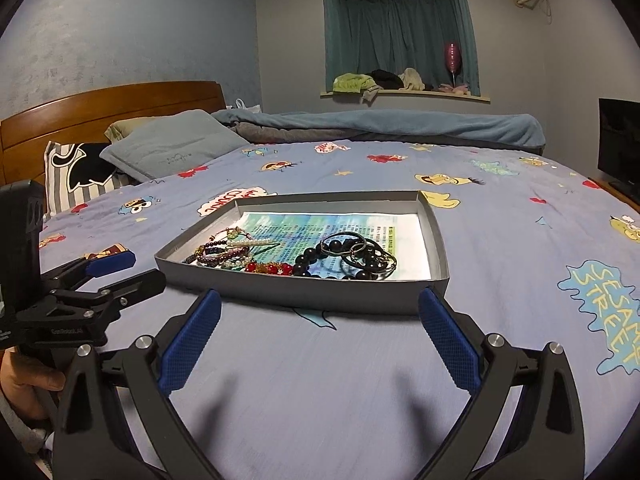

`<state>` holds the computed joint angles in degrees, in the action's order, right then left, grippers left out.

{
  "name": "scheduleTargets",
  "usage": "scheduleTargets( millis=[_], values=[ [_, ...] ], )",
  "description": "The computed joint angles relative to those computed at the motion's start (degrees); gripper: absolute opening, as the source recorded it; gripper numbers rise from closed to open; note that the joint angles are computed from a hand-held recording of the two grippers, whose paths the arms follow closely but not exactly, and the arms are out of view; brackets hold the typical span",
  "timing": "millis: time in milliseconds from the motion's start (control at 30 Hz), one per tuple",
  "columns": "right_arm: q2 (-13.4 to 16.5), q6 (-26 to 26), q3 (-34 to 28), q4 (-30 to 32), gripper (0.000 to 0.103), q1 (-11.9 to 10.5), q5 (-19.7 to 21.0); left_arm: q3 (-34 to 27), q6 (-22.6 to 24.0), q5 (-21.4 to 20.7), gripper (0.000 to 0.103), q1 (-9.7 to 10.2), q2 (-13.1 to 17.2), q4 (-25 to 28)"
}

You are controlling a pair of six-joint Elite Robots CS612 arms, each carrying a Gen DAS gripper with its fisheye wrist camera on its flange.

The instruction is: Organize jewelry

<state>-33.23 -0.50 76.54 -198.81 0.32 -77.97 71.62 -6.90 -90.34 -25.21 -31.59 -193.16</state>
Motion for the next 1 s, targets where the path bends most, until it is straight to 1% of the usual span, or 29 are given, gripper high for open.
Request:
scheduleTargets(
  millis=[433,1000],
  values=[
    [-0.11,0.8,0.65,-1.57,0.098,-0.04,-0.22,0.52,0.38,0.2,0.098,-0.06,-0.02,-2.41],
    [-0.13,0.81,0.71,-1.62,0.098,-0.03,-0.24,0.49,0.43,0.23,0.098,-0.06,0.01,-2.43]
  ],
)
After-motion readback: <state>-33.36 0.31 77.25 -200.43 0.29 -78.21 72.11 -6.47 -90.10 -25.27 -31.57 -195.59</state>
